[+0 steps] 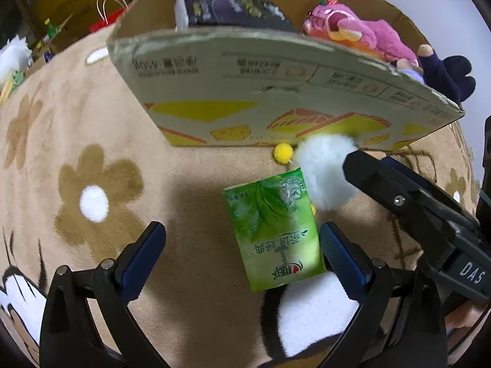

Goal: Organize soft objects
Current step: 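Grasp the green tissue pack with the left tool while the right tool grasps the pompom keychain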

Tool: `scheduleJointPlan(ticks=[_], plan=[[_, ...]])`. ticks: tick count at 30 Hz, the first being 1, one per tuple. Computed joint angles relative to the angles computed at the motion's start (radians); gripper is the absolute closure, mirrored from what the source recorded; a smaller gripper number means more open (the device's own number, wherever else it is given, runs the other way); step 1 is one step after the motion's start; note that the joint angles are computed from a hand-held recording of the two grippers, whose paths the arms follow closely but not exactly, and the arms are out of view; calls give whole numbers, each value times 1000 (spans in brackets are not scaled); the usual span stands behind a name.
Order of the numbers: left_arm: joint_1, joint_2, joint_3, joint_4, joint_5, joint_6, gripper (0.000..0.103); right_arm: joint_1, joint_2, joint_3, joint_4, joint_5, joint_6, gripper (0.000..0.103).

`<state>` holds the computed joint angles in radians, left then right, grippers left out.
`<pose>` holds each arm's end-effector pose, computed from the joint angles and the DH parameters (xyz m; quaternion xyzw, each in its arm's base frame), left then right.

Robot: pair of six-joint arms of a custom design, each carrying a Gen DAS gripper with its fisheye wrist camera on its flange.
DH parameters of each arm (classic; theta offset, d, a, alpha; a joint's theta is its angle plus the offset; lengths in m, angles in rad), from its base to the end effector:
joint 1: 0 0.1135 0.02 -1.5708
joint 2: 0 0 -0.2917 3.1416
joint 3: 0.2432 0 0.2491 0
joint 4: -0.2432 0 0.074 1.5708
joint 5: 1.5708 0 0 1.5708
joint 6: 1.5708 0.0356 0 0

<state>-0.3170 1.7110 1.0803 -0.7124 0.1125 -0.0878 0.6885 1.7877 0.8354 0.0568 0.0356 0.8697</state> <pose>0.2991 -0.1023 0.2017 0.1198 0.9847 -0.0775 0.0999 0.2636 0.2153 0.1506 0.0912 0.9390 0.2208 0.2475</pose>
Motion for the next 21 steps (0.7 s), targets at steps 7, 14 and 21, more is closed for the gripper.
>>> scheduleJointPlan(ticks=[7,14,21], plan=[[11,42,27,-18,18,-5,4,3,58,48,-15,-59,-5,38],[54,74,44,-52,54,-6,4,9,106,92,-41,-60,-29,50],[34,73,0,-1,57,-19,9,4,91,77,-50,-46,-37,60]])
